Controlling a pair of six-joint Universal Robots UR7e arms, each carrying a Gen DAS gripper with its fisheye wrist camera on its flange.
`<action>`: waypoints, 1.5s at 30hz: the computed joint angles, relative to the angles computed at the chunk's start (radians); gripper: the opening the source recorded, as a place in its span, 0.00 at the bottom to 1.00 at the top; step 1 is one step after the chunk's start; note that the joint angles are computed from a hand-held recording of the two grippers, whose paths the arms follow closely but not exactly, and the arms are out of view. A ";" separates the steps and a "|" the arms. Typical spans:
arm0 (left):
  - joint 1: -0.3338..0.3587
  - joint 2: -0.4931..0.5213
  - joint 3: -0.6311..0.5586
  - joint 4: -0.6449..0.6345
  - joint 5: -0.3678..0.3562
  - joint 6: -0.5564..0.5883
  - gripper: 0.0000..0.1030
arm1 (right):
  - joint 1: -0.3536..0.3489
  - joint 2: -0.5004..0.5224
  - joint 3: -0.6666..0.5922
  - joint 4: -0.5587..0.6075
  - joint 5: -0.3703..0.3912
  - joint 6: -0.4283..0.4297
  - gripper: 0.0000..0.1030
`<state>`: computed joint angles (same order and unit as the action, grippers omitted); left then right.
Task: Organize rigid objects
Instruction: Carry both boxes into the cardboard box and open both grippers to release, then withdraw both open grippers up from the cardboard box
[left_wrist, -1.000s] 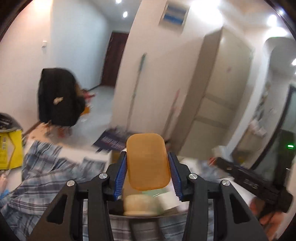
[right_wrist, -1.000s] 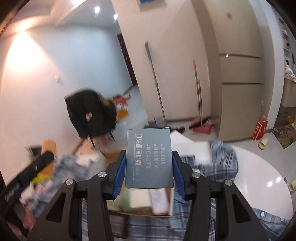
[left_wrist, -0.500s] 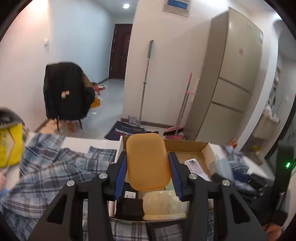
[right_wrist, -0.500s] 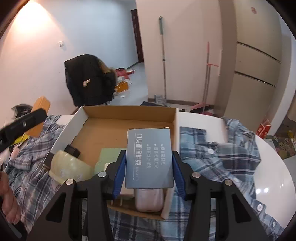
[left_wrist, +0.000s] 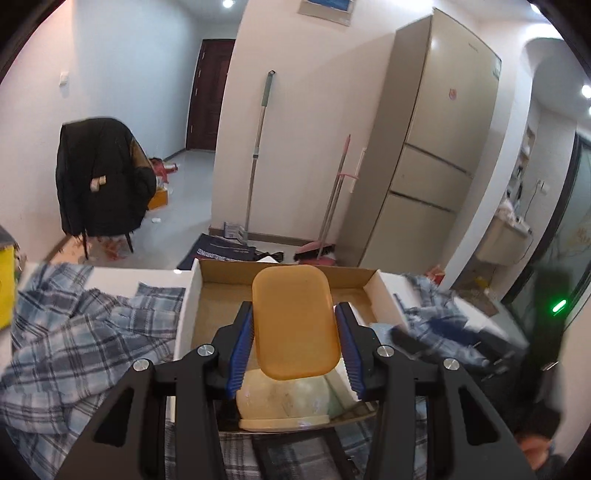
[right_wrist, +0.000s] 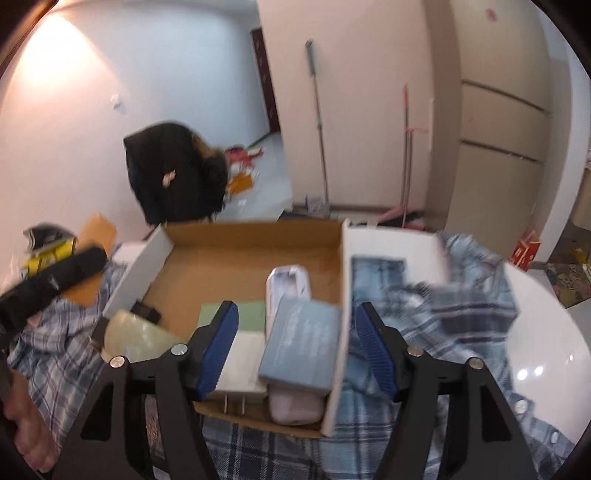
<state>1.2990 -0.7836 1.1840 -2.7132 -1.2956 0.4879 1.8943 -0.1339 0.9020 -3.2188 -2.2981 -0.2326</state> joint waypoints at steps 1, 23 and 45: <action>-0.001 0.006 -0.004 -0.008 0.025 0.002 0.45 | 0.001 -0.008 0.012 -0.018 0.005 0.002 0.63; 0.050 0.095 -0.170 0.174 0.134 0.004 0.45 | 0.000 -0.029 0.034 0.033 0.023 0.034 0.63; -0.073 -0.309 0.340 -0.354 -0.099 0.099 0.87 | 0.164 -0.132 0.202 -0.226 -0.072 -0.076 0.64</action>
<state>1.2255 -1.0927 1.5238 -3.0672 -1.3944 0.5865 2.0578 -0.2656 1.1040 -3.4447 -2.3702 -0.3085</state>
